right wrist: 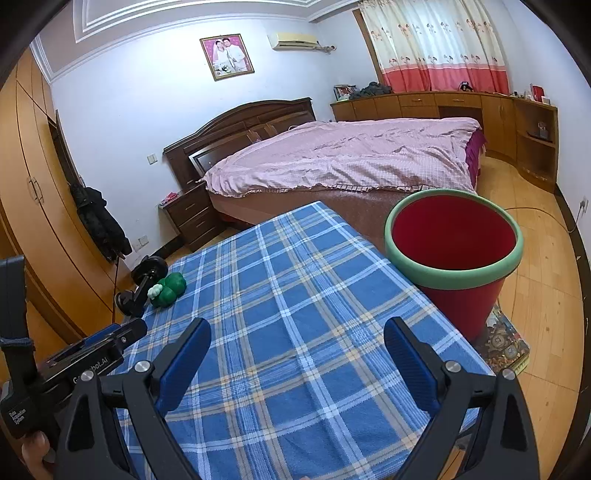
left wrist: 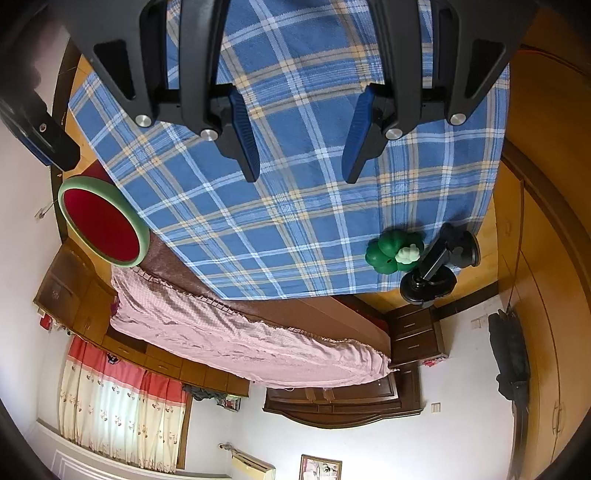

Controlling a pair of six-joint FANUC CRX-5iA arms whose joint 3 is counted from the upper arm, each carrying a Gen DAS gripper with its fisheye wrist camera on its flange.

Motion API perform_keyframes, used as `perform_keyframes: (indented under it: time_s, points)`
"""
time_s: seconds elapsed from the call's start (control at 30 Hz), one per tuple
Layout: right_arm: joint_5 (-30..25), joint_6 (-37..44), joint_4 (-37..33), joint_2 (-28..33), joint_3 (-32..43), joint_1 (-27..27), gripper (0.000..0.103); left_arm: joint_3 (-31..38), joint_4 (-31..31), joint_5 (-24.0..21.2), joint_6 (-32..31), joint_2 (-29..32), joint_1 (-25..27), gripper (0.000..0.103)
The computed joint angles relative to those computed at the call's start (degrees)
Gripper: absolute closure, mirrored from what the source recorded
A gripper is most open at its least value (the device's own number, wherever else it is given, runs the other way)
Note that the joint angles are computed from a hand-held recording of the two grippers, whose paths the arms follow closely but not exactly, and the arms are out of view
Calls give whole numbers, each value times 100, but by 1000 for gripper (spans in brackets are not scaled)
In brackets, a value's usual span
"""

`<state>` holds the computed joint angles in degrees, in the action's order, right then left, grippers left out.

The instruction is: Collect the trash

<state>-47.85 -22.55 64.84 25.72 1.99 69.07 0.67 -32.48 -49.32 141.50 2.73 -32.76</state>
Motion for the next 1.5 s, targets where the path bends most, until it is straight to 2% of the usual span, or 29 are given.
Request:
perform_keyframes:
  time_s: [1.5]
  points:
    - [77, -174, 35, -56, -136, -11, 6, -13, -54, -25, 68, -5, -33, 56]
